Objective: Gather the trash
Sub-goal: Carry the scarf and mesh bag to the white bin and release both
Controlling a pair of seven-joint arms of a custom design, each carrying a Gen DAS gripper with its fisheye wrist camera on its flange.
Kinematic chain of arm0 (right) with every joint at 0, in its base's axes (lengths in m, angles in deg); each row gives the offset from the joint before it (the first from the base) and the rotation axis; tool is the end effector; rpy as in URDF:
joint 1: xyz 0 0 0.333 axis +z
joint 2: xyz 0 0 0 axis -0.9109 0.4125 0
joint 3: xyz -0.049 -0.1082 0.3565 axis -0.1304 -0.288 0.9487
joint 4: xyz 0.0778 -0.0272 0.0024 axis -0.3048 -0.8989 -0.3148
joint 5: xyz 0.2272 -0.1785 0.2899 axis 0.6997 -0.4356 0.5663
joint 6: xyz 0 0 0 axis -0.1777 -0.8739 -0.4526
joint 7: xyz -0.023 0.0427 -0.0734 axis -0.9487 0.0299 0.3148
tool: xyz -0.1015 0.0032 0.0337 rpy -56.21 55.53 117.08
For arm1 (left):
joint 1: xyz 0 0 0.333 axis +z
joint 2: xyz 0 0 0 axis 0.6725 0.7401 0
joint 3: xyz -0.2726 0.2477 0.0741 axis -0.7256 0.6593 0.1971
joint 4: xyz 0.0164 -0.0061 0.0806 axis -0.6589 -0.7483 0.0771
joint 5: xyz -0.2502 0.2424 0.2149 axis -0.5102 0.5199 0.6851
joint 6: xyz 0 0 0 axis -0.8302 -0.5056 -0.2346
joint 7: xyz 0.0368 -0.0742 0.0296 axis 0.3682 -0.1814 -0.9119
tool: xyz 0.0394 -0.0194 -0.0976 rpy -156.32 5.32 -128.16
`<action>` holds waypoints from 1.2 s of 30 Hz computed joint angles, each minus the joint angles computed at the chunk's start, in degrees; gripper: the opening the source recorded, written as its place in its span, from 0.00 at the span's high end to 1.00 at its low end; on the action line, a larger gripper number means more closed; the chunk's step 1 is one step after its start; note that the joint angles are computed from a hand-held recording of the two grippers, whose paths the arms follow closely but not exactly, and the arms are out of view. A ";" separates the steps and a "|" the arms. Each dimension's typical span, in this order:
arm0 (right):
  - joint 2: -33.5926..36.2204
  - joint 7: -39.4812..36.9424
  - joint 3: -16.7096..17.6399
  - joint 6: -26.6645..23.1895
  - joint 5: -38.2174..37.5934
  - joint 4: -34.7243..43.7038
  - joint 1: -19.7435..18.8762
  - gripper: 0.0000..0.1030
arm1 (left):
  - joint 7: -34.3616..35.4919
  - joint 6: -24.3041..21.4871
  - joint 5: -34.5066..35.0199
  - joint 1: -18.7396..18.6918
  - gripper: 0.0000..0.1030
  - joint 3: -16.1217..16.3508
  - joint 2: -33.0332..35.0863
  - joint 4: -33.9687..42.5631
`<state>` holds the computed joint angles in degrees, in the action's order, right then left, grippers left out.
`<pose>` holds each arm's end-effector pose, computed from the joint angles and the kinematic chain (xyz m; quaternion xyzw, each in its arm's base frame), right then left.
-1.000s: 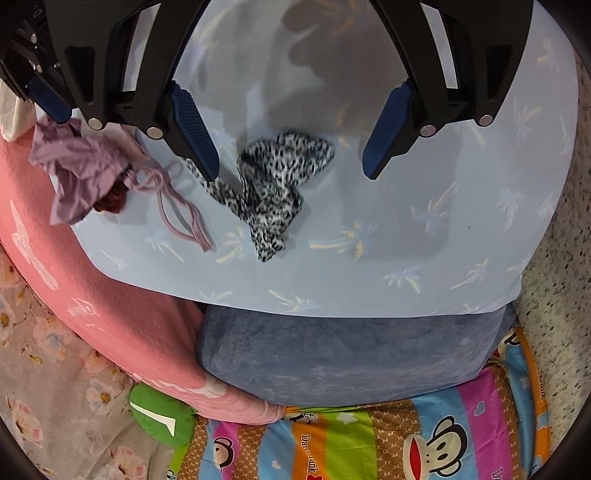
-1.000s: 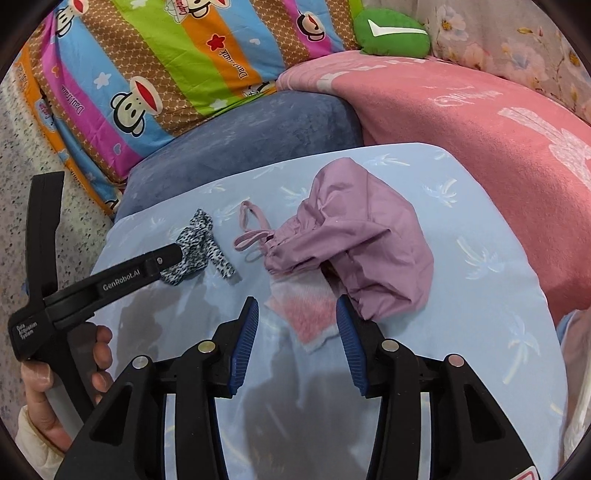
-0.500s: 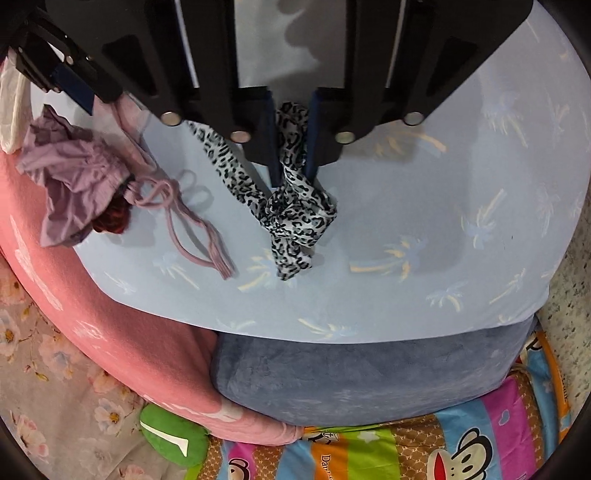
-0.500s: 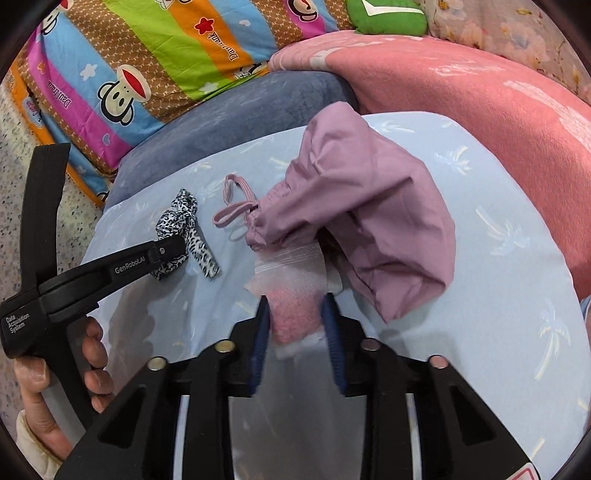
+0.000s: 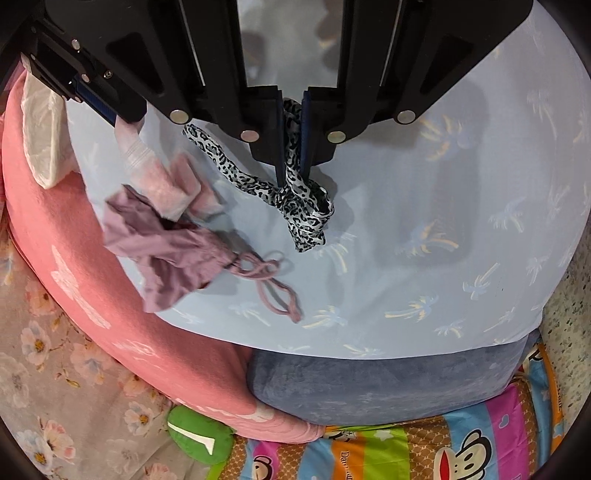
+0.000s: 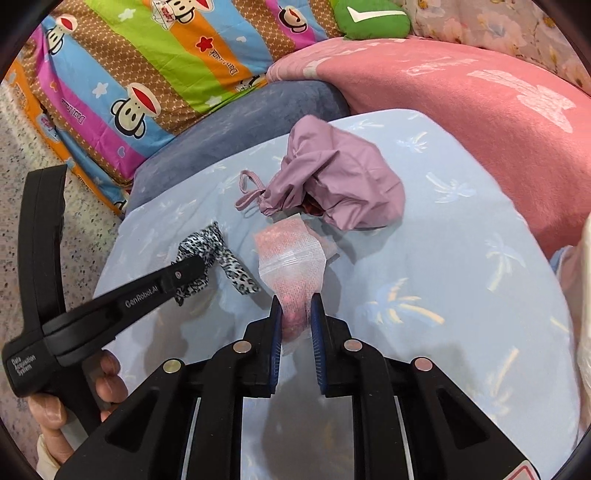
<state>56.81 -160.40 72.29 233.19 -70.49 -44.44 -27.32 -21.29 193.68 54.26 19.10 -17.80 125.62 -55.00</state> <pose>0.6179 0.4011 0.2725 -0.5383 0.7651 -0.1474 0.3211 0.6584 -0.4650 0.2831 -0.5901 0.7429 -0.3047 0.0843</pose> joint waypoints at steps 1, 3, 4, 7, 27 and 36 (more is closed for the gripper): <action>-0.89 1.87 -1.56 0.35 -1.25 -1.04 1.41 0.86 | -0.29 0.36 0.09 -0.27 0.94 0.10 -0.50 -0.51; -2.92 6.38 -4.36 0.57 -4.89 -3.09 4.00 0.86 | -0.89 1.50 0.49 -0.77 0.94 0.30 -1.73 -1.87; -3.84 8.65 -5.19 0.50 -7.03 -3.97 4.75 0.86 | -1.34 2.04 0.89 -1.30 0.94 0.69 -2.36 -2.45; -7.07 16.64 -7.63 -0.31 -14.55 -6.75 7.15 0.86 | -2.27 3.13 1.90 -2.37 0.94 1.06 -3.78 -3.60; -30.79 36.82 -0.42 -19.04 -36.19 -28.09 3.79 0.86 | -2.72 3.65 6.50 -9.90 0.94 -0.47 -5.94 -2.41; -38.68 38.98 5.20 -24.63 -36.71 -36.38 -2.36 0.86 | 2.55 1.06 5.00 -11.95 0.94 -3.36 -3.54 1.96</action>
<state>18.12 -121.42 77.49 208.57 -107.19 -80.82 -29.68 -18.73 194.74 59.26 7.15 -21.16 122.08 -53.04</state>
